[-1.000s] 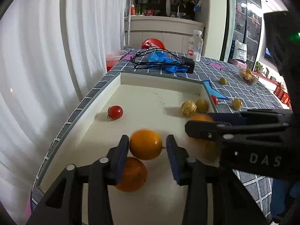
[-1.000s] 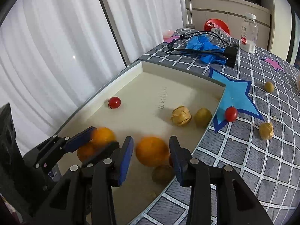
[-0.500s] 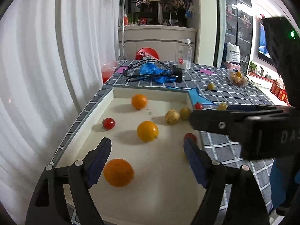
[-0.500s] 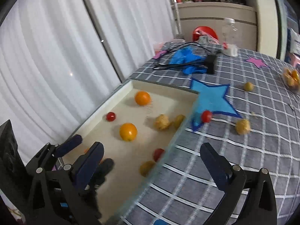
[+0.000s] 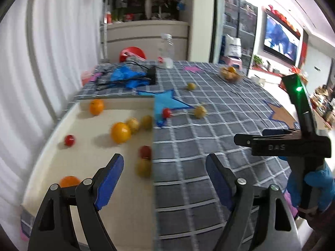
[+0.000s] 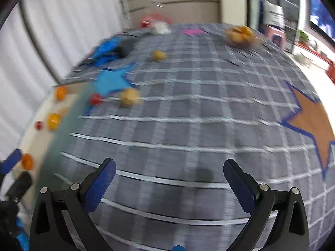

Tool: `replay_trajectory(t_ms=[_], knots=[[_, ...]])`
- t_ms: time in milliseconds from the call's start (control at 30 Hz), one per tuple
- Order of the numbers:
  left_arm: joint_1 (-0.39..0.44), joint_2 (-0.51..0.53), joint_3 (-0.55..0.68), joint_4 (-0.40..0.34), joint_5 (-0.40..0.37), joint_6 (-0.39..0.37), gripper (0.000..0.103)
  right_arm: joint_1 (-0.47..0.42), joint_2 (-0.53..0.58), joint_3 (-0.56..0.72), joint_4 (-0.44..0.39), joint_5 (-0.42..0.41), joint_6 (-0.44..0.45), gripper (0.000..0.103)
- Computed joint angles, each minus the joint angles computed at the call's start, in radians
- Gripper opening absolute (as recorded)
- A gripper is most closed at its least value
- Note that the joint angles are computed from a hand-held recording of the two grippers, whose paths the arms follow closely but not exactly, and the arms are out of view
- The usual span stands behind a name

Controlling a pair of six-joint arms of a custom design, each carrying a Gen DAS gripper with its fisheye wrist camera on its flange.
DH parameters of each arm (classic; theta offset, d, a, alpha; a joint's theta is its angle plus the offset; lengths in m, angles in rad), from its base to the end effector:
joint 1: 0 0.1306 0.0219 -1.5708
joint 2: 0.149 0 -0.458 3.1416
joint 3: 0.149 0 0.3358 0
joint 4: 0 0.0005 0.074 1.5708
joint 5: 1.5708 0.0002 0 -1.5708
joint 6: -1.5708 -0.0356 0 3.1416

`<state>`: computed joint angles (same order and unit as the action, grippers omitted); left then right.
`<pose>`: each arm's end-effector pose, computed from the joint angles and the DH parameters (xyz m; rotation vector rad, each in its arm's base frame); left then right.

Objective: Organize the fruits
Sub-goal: 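Move both open tools back over the tablecloth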

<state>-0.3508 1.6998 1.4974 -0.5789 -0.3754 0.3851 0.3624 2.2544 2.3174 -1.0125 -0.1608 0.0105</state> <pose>0.5231 -0.1781 0.4279 -0.2194 2.2754 0.0623 0.7080 0.2740 0.3711 -0.5346 2.4801 0.3437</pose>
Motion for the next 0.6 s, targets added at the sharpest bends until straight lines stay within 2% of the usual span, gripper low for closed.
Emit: replay_trajectory(t_ms=[67, 233, 367, 467, 600], knots=[[-0.011, 0.031, 0.039, -0.032, 0.025, 0.001, 0.083, -0.014, 0.001, -0.013, 0.004, 0.038, 0.001, 0.103], [-0.029, 0.125, 0.152, -0.124, 0.069, 0.012, 0.083, -0.018, -0.036, -0.107, 0.097, 0.108, 0.060, 0.103], [-0.024, 0.213, 0.262, -0.239, 0.089, 0.052, 0.083, -0.019, -0.032, -0.109, 0.108, 0.100, 0.071, 0.103], [-0.016, 0.263, 0.335, -0.305, 0.045, 0.070, 0.083, -0.024, -0.037, -0.120, 0.120, 0.082, 0.066, 0.103], [0.004, 0.293, 0.384, -0.329, 0.001, 0.073, 0.083, -0.032, -0.045, -0.137, 0.138, 0.049, 0.048, 0.103]])
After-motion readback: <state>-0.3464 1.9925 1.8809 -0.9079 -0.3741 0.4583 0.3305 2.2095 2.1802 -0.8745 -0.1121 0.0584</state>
